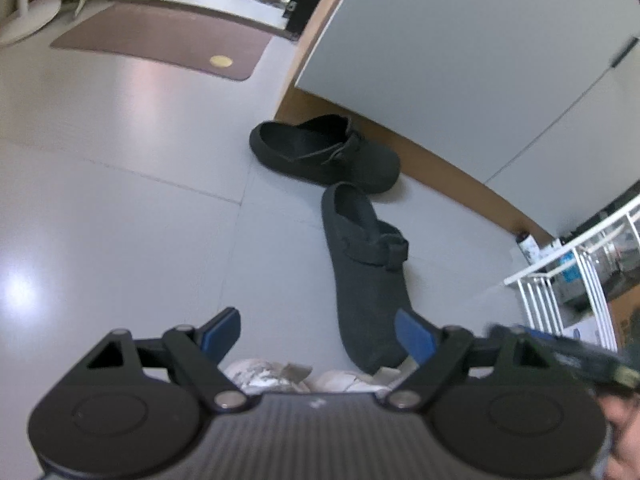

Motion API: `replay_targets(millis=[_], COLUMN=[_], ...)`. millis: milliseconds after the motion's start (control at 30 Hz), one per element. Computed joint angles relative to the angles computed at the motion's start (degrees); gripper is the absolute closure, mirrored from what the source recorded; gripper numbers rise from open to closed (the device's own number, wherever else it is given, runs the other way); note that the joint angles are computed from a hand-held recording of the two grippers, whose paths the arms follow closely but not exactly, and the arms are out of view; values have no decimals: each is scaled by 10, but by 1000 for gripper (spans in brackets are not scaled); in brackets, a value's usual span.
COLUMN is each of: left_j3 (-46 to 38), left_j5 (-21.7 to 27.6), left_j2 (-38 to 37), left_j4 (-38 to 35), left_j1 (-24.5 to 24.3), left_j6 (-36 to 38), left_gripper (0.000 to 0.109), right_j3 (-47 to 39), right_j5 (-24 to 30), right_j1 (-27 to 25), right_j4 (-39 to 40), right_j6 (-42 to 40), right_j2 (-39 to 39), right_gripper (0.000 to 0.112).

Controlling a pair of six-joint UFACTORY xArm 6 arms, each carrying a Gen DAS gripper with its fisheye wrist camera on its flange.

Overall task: Organize scattered shoes
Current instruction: 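Raise the open right tool away from the slipper pair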

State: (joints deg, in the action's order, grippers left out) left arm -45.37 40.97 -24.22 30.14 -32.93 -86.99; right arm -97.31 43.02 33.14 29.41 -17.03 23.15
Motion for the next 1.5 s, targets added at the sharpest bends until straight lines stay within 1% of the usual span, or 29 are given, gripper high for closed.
replay_targets(millis=[33,133,233,267,300,333,400,433,533,567,600,667,700,733,767,833,933,1033,1067,1133,1233,1333,1500], left_j3=[-12,-49,-92,-107,-122,-139,-175,-207,-303,-331,-355,-433,-467,-501,-553,-608,-697,-755,-773,-782,-745,-688,-539], left_j5=[22,74,119,133,147,158,182,215,306,326,344,400,426,451,489,521,572,619,637,660,646,615,526], left_j2=[-6,-12,-12,-11,-9,-10,-6,2,31,40,47,76,91,107,130,154,192,221,231,238,219,192,129], left_j4=[-1,-3,-6,-7,-7,-2,8,13,10,4,-1,1,6,12,6,-4,-4,2,5,5,-16,-27,-59], left_j1=[0,2,8,10,12,14,16,14,3,1,-1,-19,-28,-38,-47,-56,-77,-89,-91,-91,-75,-55,12], left_j6=[17,53,86,97,107,114,129,140,177,189,198,243,263,283,305,311,306,309,305,290,276,282,246], left_gripper=[22,22,23,25,28,28,28,28,28,28,28,28,28,28,28,28,24,23,21,21,21,21,25], right_j3=[20,66,83,88,91,92,86,83,33,19,12,0,-2,2,13,39,74,124,131,129,129,124,103], right_j5=[-5,-13,0,4,9,14,29,34,83,98,106,120,125,124,120,116,114,104,109,120,108,99,54], right_j1=[-3,-10,-17,-19,-20,-21,-20,-20,-13,-11,-9,-4,-1,0,2,7,20,30,32,35,42,42,44], right_j4=[3,-20,-30,-34,-38,-43,-67,-75,-96,-97,-101,-108,-104,-99,-93,-91,-117,-125,-125,-125,-138,-148,-123], right_j6=[-1,18,45,54,66,79,137,156,248,268,281,306,311,312,320,350,371,380,381,375,353,346,341], right_j2=[-21,-78,-117,-129,-139,-148,-164,-167,-159,-159,-161,-174,-184,-192,-208,-242,-288,-337,-346,-346,-344,-336,-284], right_gripper=[27,27,27,27,27,27,27,27,27,27,27,26,22,17,17,17,17,17,17,17,17,17,17])
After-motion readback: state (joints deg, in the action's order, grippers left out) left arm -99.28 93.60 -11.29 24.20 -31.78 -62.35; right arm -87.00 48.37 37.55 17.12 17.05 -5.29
